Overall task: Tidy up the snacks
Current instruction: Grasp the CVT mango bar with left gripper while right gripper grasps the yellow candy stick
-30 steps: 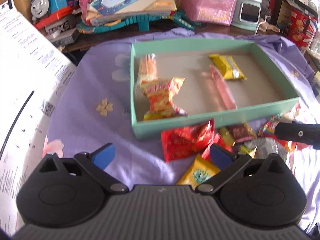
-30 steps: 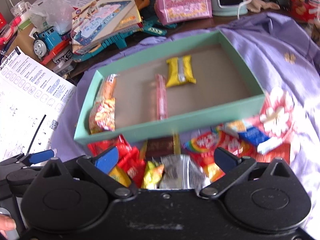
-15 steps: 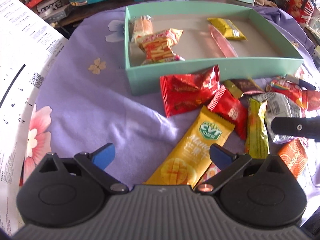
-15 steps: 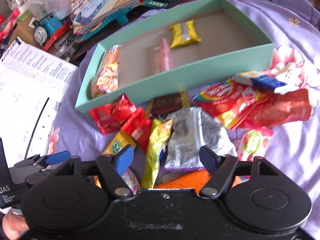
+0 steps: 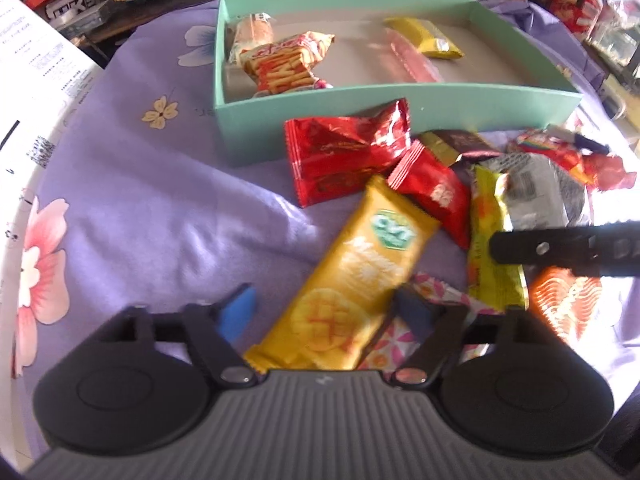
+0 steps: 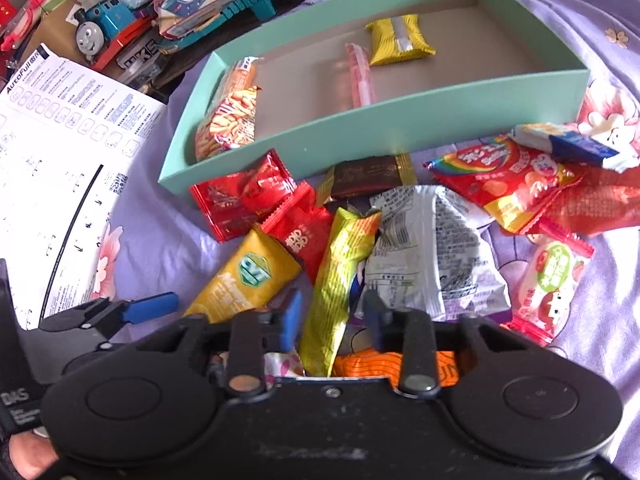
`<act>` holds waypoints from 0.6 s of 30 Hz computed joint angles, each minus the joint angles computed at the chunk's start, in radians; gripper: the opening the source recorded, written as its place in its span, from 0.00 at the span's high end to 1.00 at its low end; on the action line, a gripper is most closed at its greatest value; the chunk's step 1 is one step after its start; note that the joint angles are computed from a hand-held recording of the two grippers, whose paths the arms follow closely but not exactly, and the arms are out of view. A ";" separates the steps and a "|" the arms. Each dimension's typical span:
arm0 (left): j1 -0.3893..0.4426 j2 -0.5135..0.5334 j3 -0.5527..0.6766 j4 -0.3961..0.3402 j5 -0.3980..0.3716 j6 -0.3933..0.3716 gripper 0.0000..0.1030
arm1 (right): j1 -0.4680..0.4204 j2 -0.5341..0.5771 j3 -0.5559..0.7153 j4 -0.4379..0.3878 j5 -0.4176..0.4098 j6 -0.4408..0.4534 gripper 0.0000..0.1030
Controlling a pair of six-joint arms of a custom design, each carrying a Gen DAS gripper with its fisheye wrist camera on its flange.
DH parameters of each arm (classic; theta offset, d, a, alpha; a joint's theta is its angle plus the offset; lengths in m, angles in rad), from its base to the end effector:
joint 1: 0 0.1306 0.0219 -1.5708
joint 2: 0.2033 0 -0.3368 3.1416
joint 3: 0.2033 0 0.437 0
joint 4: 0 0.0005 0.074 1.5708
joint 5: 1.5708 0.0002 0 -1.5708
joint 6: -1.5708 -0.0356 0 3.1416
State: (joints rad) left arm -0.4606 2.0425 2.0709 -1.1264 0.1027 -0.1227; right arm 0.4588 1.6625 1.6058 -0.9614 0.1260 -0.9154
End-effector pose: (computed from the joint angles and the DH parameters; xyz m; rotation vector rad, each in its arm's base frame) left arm 0.6421 -0.3232 0.3084 0.8030 2.5594 -0.2446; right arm 0.5521 0.2672 0.3349 0.6376 2.5372 0.3429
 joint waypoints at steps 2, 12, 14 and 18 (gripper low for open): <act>0.004 0.002 0.005 -0.002 0.013 0.009 0.52 | 0.002 0.013 0.014 -0.006 -0.002 0.004 0.70; 0.034 -0.026 -0.035 0.013 -0.001 0.066 0.52 | 0.011 0.060 0.053 -0.022 0.029 0.009 0.70; 0.032 -0.024 -0.034 0.010 -0.006 0.060 0.50 | 0.016 0.070 0.067 -0.033 0.042 0.025 0.72; 0.018 -0.023 -0.036 0.014 -0.028 0.033 0.41 | 0.022 0.081 0.080 -0.045 0.059 0.039 0.80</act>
